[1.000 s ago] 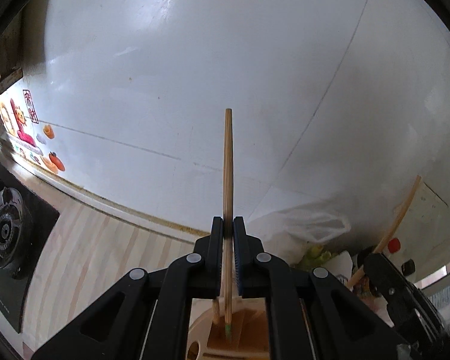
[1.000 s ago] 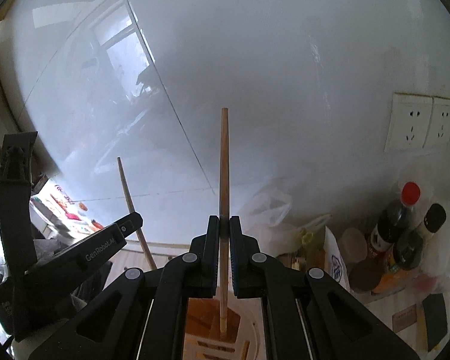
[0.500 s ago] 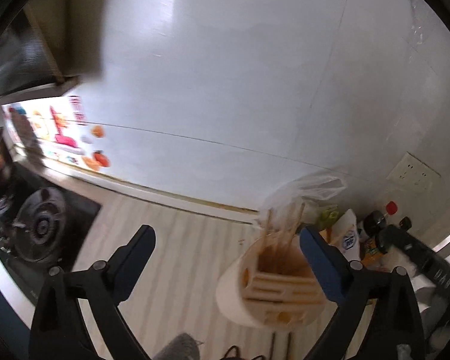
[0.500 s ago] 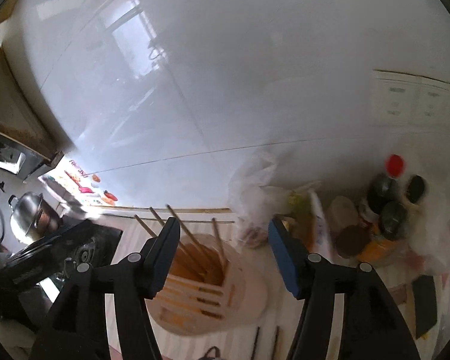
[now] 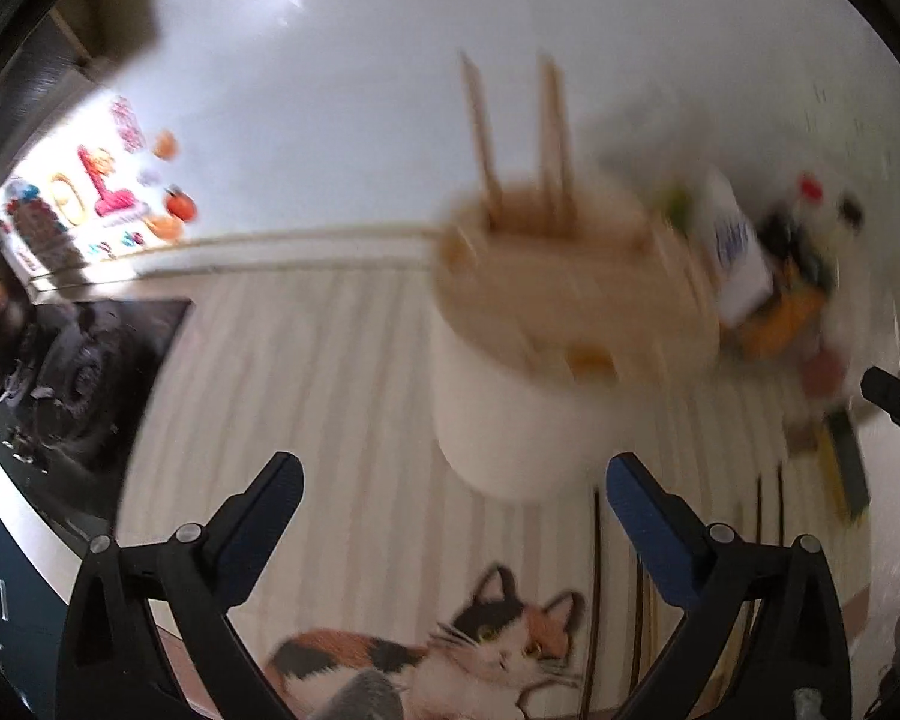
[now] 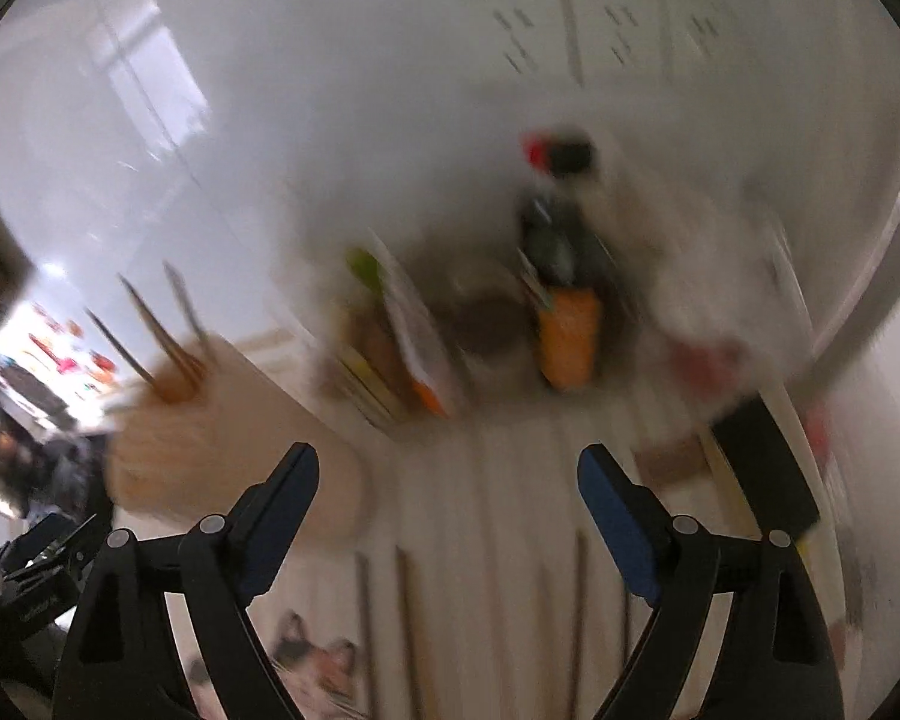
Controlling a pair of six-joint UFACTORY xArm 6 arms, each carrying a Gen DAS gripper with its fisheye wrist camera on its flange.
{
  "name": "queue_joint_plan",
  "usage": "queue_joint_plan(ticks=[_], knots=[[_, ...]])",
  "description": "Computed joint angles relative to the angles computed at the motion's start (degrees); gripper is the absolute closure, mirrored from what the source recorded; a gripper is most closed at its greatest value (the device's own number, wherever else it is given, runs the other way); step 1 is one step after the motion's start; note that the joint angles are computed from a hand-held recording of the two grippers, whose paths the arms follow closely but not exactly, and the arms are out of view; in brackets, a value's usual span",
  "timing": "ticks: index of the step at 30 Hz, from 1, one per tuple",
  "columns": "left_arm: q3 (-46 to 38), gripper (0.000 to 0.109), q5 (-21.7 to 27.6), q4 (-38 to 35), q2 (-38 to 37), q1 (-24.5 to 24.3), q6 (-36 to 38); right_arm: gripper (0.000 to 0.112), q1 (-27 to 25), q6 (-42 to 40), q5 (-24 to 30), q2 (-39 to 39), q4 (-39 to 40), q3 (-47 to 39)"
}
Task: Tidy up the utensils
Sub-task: 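Grasp a dark brown chopstick with the left tool while the right tool grasps a light one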
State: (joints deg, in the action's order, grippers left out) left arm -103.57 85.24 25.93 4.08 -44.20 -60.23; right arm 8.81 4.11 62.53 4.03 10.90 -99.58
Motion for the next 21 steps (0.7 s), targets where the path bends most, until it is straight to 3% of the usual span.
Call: queue_joint_plan(ticks=[3, 6, 9, 11, 15, 16, 17, 21], knots=[[1.8, 0.006, -1.7, -3.9, 1.7, -0.7, 0.4, 0.024, -1.9, -0.1, 1.4, -2.2, -0.9, 6.1], [1.9, 0.006, -2.2, -7.4, 4.3, -1.2, 1.5, 0.035, -3.5, -0.6, 3.6, -3.0, -0.8, 9.8], [1.2, 0.006, -2.1, -10.8, 7.1, -1.3, 3.1, 0.054, -4.6, -1.8, 5.0, -4.0, 0.1, 13.7], [1.7, 0.012, -3.4, -12.9, 8.2, -1.2, 4.0, 0.067, -5.0, -2.8, 6.3, -4.0, 1.0, 15.4], [3.0, 0.020, -6.3, -16.7, 10.0, -0.8, 5.5, 0.083, -4.3, -4.2, 8.9, -3.8, 0.9, 17.9], [3.5, 0.023, -7.2, -17.6, 10.3, -0.6, 5.9, 0.085, -3.9, -4.5, 9.3, -3.8, 0.9, 18.5], [3.6, 0.034, -7.3, -18.3, 10.9, -0.5, 6.3, 0.085, -3.7, -4.8, 9.5, -3.7, 0.7, 19.0], [3.4, 0.060, -7.6, -21.1, 13.0, -0.1, 8.0, 0.085, -2.8, -5.4, 9.4, -3.3, -0.5, 20.6]])
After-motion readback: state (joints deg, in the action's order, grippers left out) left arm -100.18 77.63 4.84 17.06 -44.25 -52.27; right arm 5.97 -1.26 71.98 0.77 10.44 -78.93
